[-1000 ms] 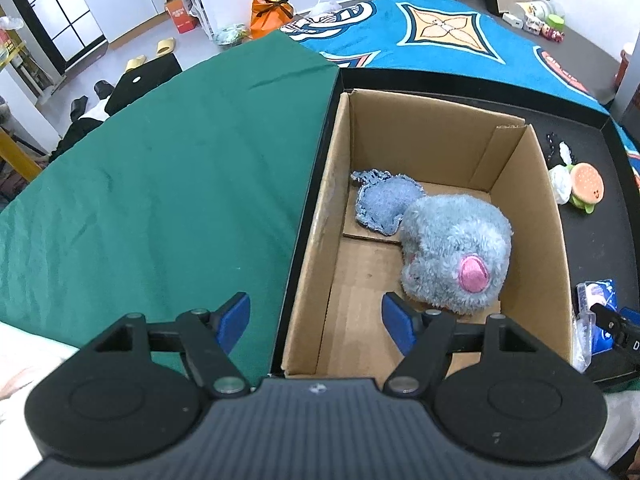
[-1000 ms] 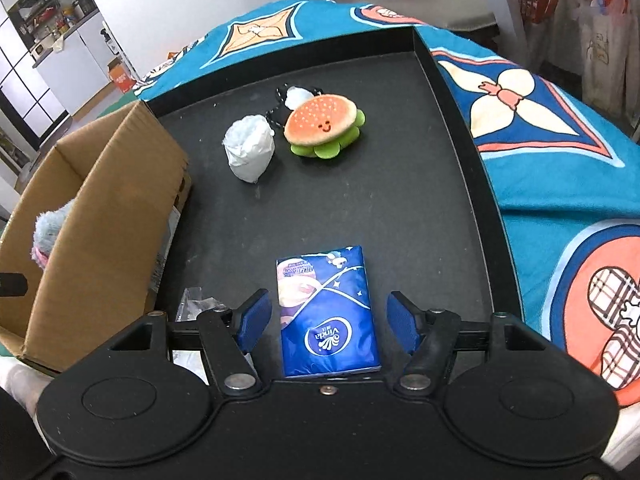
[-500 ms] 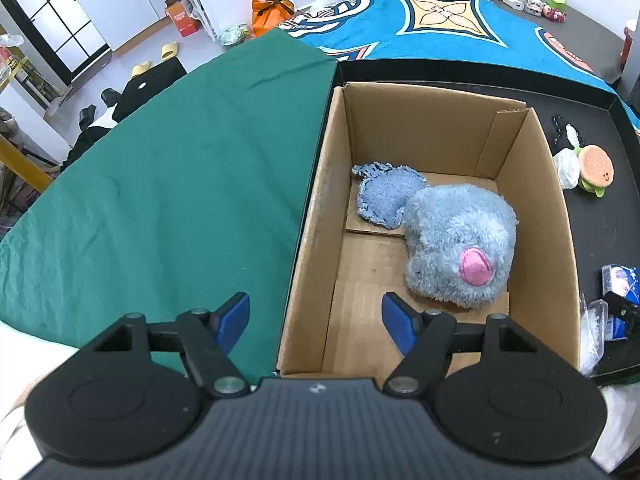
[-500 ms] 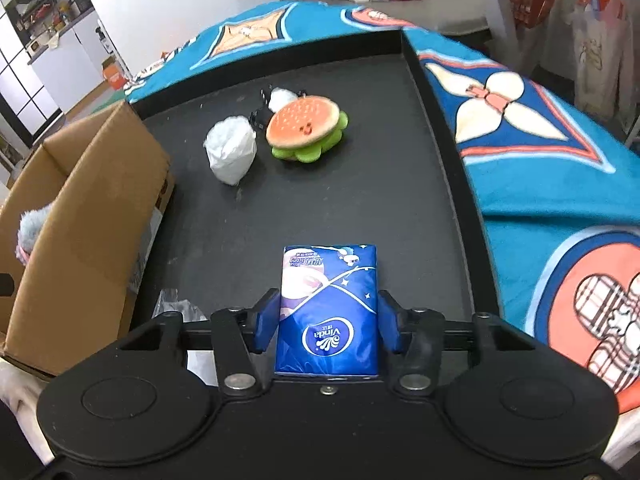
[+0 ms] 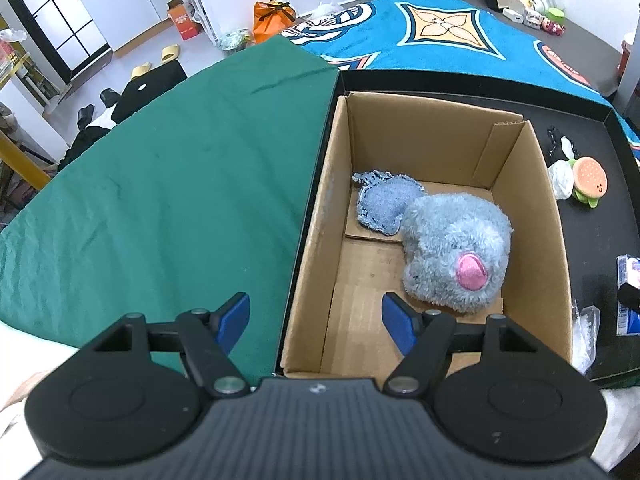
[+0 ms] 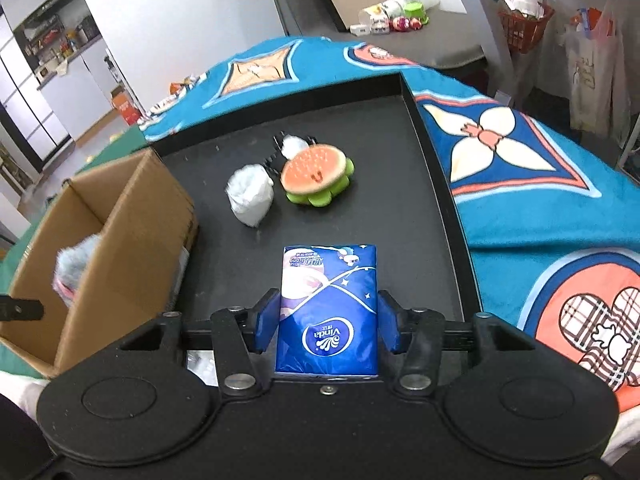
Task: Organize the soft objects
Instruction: 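Lift the tissue pack with the right gripper over the box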
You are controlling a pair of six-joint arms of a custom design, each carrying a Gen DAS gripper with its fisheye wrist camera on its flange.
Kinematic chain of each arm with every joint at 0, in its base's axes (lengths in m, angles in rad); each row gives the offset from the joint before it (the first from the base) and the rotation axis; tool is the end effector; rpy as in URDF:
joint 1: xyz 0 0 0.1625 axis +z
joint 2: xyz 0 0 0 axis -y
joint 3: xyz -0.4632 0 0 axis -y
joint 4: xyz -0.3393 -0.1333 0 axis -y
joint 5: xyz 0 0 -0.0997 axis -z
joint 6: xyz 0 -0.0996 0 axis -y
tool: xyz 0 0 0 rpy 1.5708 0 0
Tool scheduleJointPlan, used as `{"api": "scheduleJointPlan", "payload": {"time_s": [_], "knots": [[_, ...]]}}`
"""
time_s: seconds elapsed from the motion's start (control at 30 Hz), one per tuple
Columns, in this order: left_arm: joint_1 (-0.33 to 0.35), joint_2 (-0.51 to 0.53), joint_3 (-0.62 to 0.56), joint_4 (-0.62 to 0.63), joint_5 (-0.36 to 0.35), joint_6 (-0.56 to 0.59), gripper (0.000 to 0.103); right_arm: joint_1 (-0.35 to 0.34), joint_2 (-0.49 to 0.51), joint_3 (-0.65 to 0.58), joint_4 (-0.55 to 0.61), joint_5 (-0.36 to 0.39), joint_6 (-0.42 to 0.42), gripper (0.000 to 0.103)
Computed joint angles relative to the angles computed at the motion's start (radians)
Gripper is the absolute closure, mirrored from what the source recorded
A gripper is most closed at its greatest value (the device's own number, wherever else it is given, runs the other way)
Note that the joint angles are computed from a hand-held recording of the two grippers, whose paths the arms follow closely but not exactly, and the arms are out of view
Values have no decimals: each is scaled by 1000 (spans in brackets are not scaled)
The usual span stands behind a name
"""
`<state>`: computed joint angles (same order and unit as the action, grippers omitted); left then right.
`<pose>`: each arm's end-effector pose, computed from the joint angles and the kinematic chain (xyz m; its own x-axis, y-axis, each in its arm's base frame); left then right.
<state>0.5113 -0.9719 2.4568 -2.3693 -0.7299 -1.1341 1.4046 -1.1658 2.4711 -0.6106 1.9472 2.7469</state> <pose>-0.1821 -0.3401 0.0925 -0.5751 0.0007 -0.8181 0.3629 0.8964 -0.2543 0.0492 -0.2910 0.1249 -0.8443 0.1563 0.5126 -0.2370 0.7490 -0.6187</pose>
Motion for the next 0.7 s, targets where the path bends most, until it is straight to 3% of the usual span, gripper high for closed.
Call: {"api": "scheduleJointPlan", "payload": {"time_s": [0.7], "knots": [[18,-39,76,-191,-4,48,32,258,28,-88,71,120,74,53]]}}
